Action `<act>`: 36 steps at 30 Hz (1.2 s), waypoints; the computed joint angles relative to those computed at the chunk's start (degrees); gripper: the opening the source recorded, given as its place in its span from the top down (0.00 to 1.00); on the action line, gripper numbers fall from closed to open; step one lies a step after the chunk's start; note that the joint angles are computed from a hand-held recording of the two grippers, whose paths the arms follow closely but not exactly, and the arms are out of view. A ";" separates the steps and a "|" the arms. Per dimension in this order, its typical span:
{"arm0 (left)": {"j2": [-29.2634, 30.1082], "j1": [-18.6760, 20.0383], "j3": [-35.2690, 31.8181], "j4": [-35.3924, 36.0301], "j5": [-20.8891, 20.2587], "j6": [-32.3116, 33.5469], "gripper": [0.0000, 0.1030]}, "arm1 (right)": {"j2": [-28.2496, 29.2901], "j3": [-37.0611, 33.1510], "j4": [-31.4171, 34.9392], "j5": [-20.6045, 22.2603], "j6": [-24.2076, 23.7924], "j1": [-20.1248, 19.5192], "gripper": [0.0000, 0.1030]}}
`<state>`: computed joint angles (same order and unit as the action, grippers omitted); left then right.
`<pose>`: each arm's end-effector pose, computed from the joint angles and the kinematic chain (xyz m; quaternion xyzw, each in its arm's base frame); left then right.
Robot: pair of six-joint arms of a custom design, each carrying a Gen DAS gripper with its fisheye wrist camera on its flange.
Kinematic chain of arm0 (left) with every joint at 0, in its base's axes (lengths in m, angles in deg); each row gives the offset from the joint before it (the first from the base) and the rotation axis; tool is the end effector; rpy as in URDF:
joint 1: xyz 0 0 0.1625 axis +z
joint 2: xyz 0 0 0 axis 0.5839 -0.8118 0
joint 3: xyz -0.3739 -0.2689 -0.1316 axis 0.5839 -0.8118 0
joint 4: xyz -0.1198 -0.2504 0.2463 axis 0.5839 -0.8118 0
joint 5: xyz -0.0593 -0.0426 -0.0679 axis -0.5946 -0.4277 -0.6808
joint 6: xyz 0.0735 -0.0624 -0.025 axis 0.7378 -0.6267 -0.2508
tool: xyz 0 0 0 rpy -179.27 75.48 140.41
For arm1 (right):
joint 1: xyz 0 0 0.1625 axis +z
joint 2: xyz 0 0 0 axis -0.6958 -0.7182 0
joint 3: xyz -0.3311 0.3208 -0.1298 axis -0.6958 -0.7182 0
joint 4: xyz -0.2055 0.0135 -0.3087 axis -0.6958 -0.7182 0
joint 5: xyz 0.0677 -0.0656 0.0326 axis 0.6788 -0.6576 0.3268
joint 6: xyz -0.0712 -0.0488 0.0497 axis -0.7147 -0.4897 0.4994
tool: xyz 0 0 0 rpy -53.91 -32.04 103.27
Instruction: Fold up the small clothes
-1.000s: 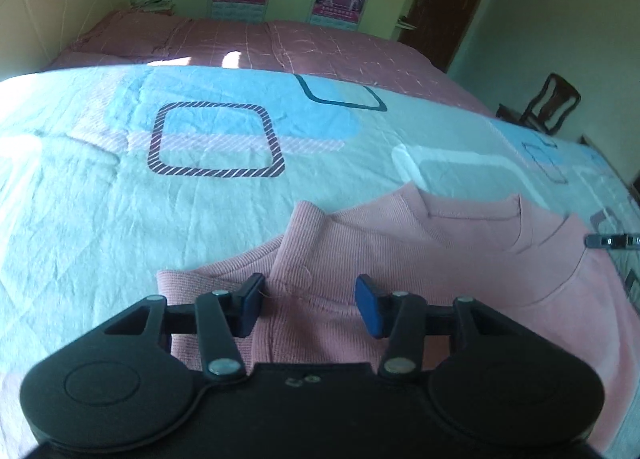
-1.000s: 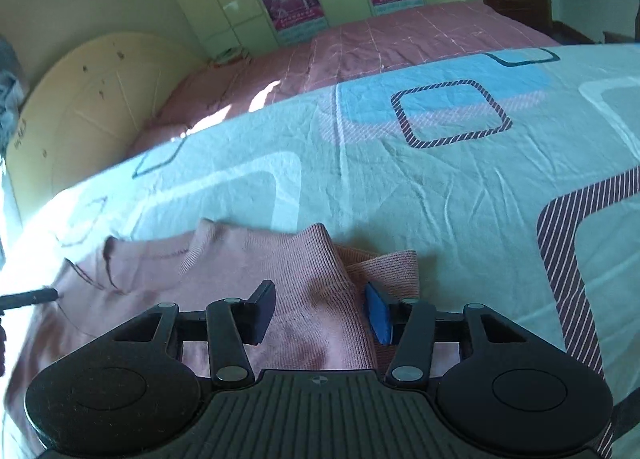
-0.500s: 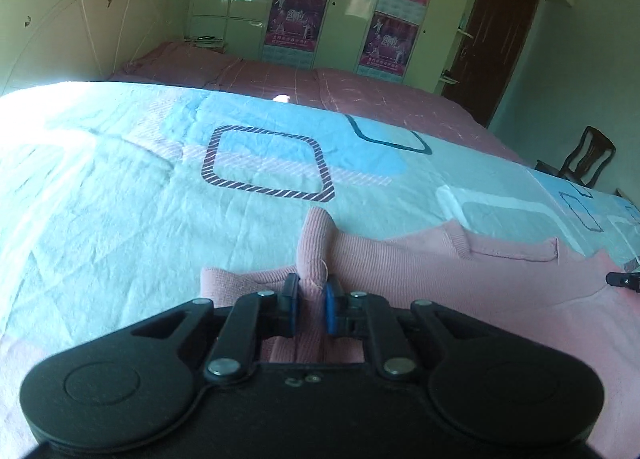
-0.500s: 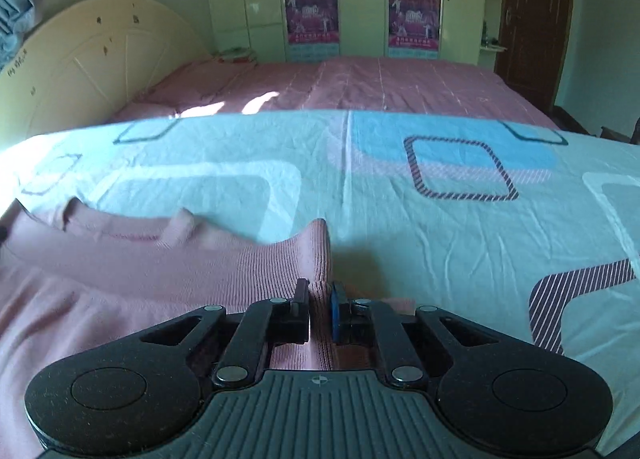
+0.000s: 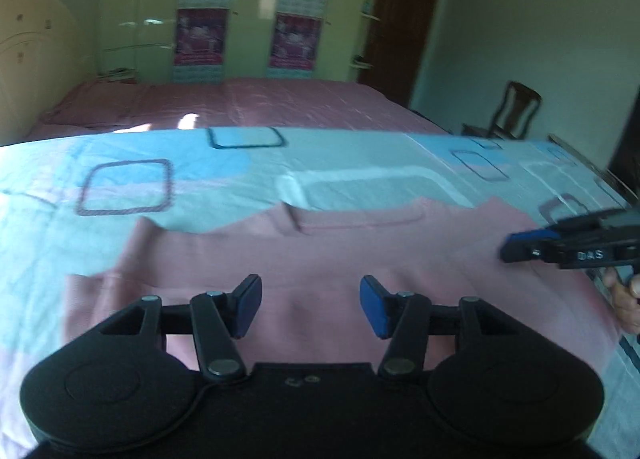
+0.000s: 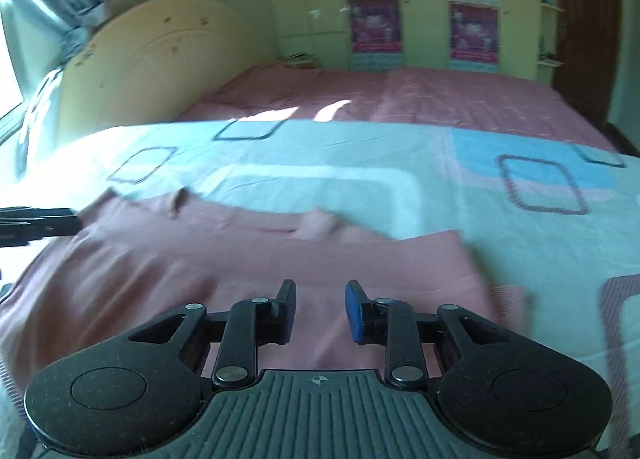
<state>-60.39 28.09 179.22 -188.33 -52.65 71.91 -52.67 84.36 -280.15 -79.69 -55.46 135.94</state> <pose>-0.1063 -0.5853 0.1254 0.3999 0.8757 -0.2263 0.1483 0.1124 -0.4861 0.1206 0.1340 -0.8858 0.3670 0.2503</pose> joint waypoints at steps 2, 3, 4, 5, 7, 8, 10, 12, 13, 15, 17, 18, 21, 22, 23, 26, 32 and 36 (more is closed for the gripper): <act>2.11 -1.24 -0.24 2.33 -0.61 -0.01 0.48 | 2.47 -2.99 3.45 0.49 -0.39 1.60 0.73; 3.57 -1.78 -0.47 1.95 0.02 0.11 0.44 | 3.56 -4.34 4.08 0.26 -0.62 2.09 0.73; 4.56 -2.10 -0.68 1.03 0.88 -0.04 0.43 | 4.93 -6.33 5.23 -1.33 -0.49 2.46 0.73; 5.61 -2.03 -1.53 0.99 1.64 -0.79 0.42 | 5.72 -8.03 6.46 -3.44 0.20 2.69 0.73; 6.45 -1.37 -2.75 0.63 2.12 -1.95 0.42 | 6.45 -9.68 5.91 -4.21 0.86 1.93 0.73; 6.32 -0.98 -3.11 0.91 1.75 -2.46 0.42 | 5.95 -9.56 6.28 -3.46 1.78 1.36 0.73; 5.05 -0.09 -2.94 1.12 1.22 -3.39 0.42 | 4.50 -8.16 5.68 -3.24 1.92 0.84 0.73; 3.75 0.54 -1.84 -0.95 3.31 -2.05 0.39 | 3.76 -5.67 0.57 -4.85 0.26 0.20 0.73; 2.92 1.12 -1.34 -1.60 4.49 -1.57 0.40 | 2.67 -3.83 -0.66 -4.19 0.58 -0.93 0.73; 1.13 3.28 -0.66 -2.82 4.27 -0.38 0.40 | 0.78 -0.07 -4.53 -5.32 -0.20 -3.91 0.73; -0.88 6.00 -0.72 -3.39 2.00 0.22 0.48 | -1.19 3.54 -8.19 -4.04 -0.14 -6.99 0.77; -1.64 7.04 -1.05 -2.61 -0.02 -0.54 0.53 | -2.16 4.65 -8.63 -3.52 0.60 -7.82 0.80; -1.69 5.46 -0.22 -3.81 2.15 -3.43 0.51 | -2.32 4.74 -9.03 -6.81 1.74 -5.49 0.81; -1.39 3.94 1.03 -5.74 3.50 -3.62 0.46 | -1.52 4.98 -10.94 -7.10 0.96 -4.17 0.80; -1.06 2.67 2.41 -7.85 3.61 -3.44 0.37 | -0.73 5.55 -12.67 -6.31 0.23 -2.99 0.80; -0.09 -1.19 7.17 -12.48 1.16 -2.81 0.28 | 2.63 6.08 -14.94 -4.40 -0.21 1.07 0.75; 7.03 -7.10 11.72 -16.58 8.74 -4.60 0.27 | 10.65 3.15 -12.60 -8.87 -1.11 5.70 0.54; 6.67 -7.34 12.59 -18.78 10.14 -4.68 0.29 | 10.46 2.38 -11.81 -10.38 -0.45 6.33 0.54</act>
<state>-53.73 20.76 191.81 -207.12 -42.51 67.24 -42.21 86.75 -291.96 -90.07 -55.92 142.27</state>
